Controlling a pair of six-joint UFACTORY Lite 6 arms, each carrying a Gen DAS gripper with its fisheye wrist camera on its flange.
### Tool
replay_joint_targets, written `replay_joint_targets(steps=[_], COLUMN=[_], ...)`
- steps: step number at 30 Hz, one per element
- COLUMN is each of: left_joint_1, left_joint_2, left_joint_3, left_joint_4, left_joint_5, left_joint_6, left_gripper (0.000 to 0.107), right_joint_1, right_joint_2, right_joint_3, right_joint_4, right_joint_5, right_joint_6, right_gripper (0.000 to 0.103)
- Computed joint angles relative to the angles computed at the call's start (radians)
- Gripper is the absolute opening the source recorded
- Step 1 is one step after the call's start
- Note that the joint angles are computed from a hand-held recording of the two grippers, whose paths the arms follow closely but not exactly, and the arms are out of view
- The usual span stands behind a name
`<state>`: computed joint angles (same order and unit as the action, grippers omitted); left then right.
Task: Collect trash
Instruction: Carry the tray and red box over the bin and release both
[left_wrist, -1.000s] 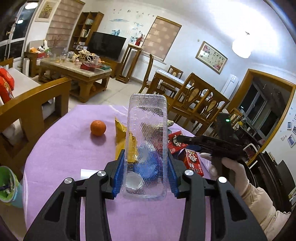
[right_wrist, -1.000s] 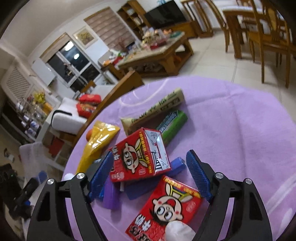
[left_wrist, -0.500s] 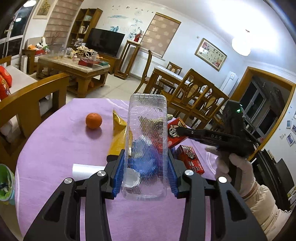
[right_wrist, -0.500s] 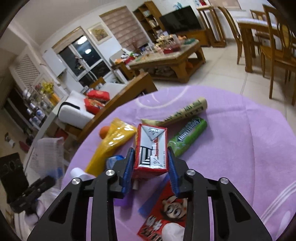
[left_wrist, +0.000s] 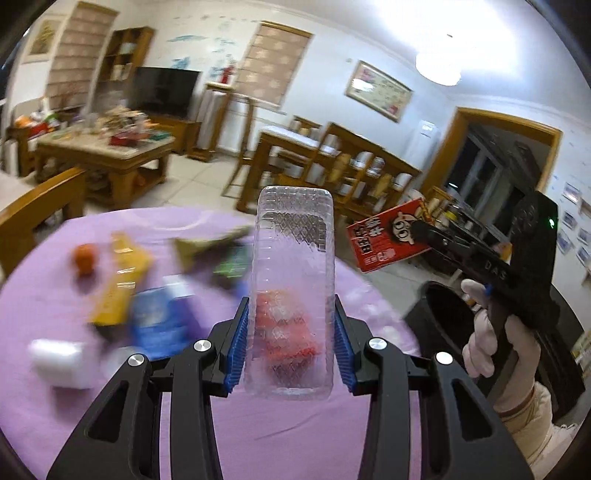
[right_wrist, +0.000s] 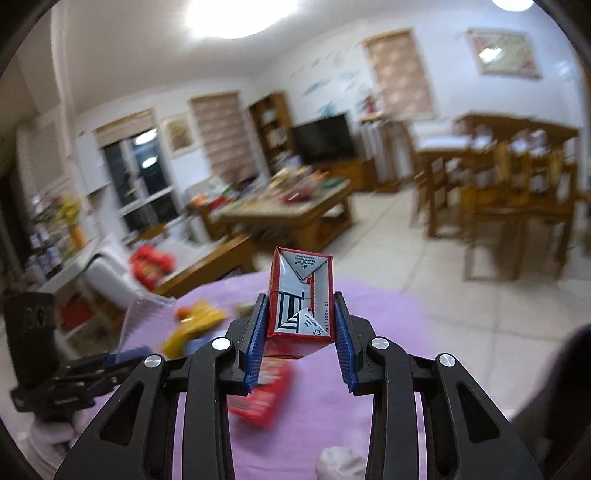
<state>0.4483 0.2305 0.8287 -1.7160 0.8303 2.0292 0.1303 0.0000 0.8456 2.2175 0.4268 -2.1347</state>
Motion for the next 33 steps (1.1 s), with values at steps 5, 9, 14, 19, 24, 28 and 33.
replay_joint_targets(steps=[5,9,14,19,24,28,33], left_joint_1=[-0.353,-0.624,-0.901,-1.049,-1.12,-1.137,-1.154], left_joint_2=[-0.027,0.072,0.3,0.519,0.689,0.773,0.787], left_joint_3=[-0.048,0.037,0.274,0.543,0.767,0.876,0.89], left_joint_4=[-0.265,-0.457,-0.615,-0.7,-0.672,-0.586,-0.625], left_joint_5=[-0.086,-0.157,-0.254,-0.364,-0.488,-0.544,-0.575], left_joint_6=[0.089,0.153,0.193,0.234,0.205,0.111,0.175], left_gripper=[0.041,0.041,0.041,0.041,0.041,0.041,0.041], right_joint_1=[-0.426,-0.818,-1.151,-1.253,-1.304,-1.292,-1.236], right_joint_2=[-0.225,-0.186,0.035,0.26,0.502,0.578,0.641], right_joint_3=[-0.248,-0.277,-0.193,-0.099,0.072,0.122,0.177], right_joint_4=[-0.178,-0.331,-0.325,-0.218,-0.243,-0.215,-0.17], right_joint_5=[0.169,0.332,0.438,0.458,0.455,0.437,0.408], right_joint_6=[0.028,0.0,-0.222,-0.453,-0.465,-0.477,-0.478], right_gripper=[0.034,0.034,0.034,0.034,0.034,0.034,0.034])
